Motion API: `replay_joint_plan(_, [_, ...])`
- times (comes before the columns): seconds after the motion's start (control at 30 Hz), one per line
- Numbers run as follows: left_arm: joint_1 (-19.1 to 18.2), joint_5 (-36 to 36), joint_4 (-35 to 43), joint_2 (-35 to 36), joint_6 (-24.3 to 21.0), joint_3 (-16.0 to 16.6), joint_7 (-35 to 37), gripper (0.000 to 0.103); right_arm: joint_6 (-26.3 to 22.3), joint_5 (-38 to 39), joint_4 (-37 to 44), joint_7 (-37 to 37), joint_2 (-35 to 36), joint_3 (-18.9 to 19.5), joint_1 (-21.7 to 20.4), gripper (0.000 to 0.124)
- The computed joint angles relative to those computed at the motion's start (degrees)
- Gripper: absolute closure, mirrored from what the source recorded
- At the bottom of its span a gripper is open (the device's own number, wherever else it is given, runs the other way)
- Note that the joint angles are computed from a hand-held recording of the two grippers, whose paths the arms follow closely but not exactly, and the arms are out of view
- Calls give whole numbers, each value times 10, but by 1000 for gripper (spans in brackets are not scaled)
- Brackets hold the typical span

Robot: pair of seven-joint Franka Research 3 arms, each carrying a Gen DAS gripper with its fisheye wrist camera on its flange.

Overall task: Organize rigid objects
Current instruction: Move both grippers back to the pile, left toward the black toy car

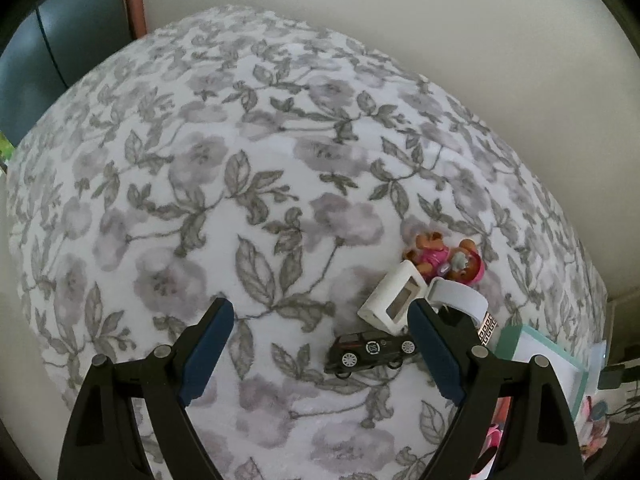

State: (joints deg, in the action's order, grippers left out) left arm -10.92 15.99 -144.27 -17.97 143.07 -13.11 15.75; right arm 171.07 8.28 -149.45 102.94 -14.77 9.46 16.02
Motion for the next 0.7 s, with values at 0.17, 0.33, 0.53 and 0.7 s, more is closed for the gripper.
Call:
replay_joint_plan(0.17, [-6,-21,4,21,6,8,24,14,-11,39,18,-31,25,-15,36,21])
replay_joint_plan(0.33, [-14,-53,14,55,19,12,51,14,-27,8,35,-12,49,-3,23,21])
replay_joint_plan(0.53, [-17,-71,23,77,31,11,67,14,-62,27,61,-16,68,-20,30,21])
replay_joint_plan(0.7, [-16,-70,35,93,31,8,68,14,-105,18,89,0,77,-24,23,21])
